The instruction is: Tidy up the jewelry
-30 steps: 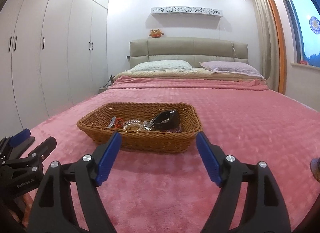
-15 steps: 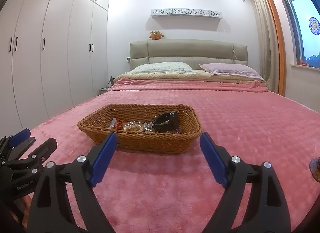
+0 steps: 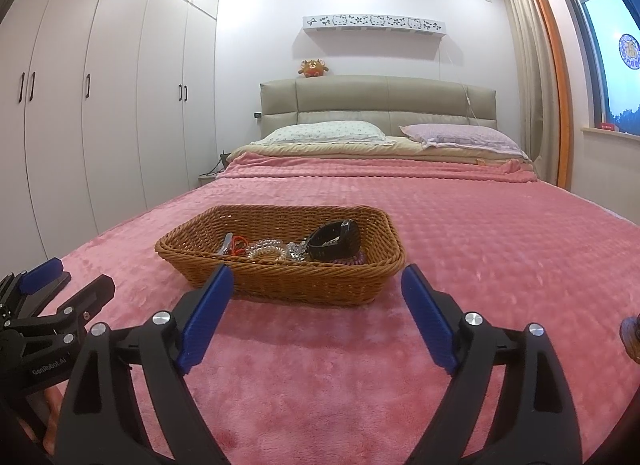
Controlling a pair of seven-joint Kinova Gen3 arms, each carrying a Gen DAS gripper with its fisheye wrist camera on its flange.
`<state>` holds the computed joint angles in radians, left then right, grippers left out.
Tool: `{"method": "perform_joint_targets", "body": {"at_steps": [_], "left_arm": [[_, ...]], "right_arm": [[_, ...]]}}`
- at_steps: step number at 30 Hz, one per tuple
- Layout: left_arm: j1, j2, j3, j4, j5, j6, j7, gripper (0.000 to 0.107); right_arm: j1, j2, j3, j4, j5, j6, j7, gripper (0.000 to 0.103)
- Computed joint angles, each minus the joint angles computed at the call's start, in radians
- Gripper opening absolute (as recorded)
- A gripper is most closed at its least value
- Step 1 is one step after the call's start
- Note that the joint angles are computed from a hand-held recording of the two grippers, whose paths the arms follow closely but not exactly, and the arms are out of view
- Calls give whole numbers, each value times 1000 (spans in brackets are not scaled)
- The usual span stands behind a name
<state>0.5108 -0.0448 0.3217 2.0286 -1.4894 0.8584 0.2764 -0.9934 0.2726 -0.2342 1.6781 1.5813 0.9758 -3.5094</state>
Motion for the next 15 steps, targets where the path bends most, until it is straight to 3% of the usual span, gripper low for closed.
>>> {"method": "perform_joint_targets", "body": {"at_steps": [15], "left_arm": [[-12, -5, -6, 2, 11, -29, -4, 96]], "right_arm": [[-2, 6, 3, -9, -11, 8, -7, 94]]}}
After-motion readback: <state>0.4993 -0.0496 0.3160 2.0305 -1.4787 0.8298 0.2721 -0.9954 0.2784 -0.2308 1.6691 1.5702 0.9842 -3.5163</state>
